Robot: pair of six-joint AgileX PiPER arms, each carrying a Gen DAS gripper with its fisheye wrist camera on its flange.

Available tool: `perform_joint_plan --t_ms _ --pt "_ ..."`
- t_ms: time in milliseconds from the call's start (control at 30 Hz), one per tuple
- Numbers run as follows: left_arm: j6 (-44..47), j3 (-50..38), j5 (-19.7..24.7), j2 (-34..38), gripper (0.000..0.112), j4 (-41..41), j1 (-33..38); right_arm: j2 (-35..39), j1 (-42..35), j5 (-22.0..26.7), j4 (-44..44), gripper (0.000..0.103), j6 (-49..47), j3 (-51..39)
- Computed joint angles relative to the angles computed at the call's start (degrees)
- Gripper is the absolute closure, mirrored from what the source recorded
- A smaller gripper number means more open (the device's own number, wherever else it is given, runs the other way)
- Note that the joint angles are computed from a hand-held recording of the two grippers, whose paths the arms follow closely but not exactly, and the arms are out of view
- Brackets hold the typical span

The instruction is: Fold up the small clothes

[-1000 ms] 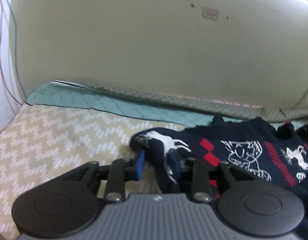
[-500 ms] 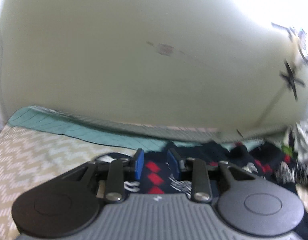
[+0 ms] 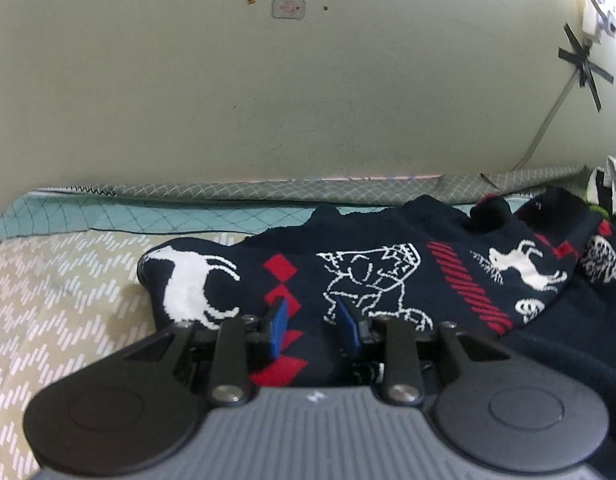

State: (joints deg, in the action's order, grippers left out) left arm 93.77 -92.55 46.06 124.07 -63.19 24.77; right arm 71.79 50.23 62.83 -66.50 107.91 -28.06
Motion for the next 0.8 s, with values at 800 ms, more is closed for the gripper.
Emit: perform_joint_plan --t_ms 800 --pt "-22.95 -24.34 18.28 8.54 0.074 -3.47 11.37 30.63 -16.66 -29.97 53.98 0.096 -46.83 -77.30"
